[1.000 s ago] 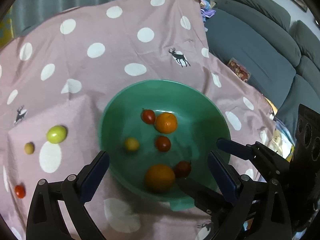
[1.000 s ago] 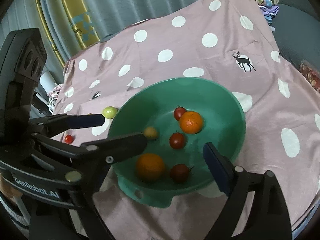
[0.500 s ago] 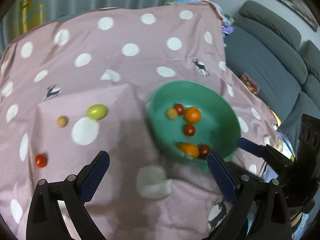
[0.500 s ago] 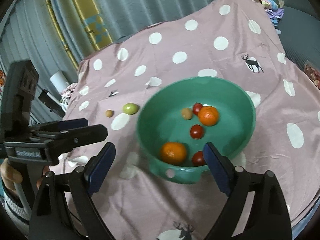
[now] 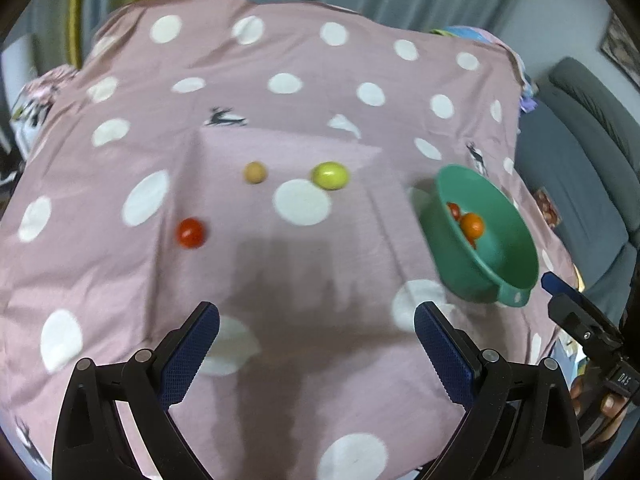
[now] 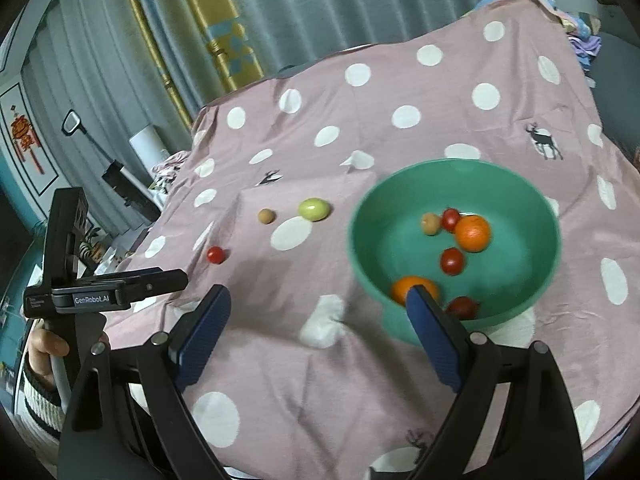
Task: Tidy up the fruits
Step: 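Withdraw the left tool and move the right tool toward the green fruit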
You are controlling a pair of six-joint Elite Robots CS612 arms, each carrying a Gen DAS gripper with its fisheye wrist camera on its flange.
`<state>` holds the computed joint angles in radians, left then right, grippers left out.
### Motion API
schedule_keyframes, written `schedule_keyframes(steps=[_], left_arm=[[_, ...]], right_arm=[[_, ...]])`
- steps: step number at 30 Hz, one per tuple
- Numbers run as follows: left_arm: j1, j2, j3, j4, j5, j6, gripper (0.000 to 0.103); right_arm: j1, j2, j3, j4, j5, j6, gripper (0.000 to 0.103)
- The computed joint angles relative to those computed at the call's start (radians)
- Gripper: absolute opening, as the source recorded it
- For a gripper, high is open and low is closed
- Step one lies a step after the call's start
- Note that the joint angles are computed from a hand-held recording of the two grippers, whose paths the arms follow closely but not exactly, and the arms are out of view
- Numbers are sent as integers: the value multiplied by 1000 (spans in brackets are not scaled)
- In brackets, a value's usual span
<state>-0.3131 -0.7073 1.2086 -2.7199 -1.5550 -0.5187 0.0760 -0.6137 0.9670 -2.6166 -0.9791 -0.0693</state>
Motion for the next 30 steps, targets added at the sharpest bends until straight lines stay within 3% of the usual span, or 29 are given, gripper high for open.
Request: schedule_keyframes(steps=[10, 18, 30], left_arm=[[26, -40, 116, -111, -48, -85, 98], [44, -38, 144, -142, -80, -120, 98], [71, -17, 147, -224, -167, -136, 98]], right_arm=[[31, 5, -23, 81, 29, -81, 90], [56, 22, -59, 167, 18, -150, 90], [81, 69, -149, 260, -19, -180, 90]])
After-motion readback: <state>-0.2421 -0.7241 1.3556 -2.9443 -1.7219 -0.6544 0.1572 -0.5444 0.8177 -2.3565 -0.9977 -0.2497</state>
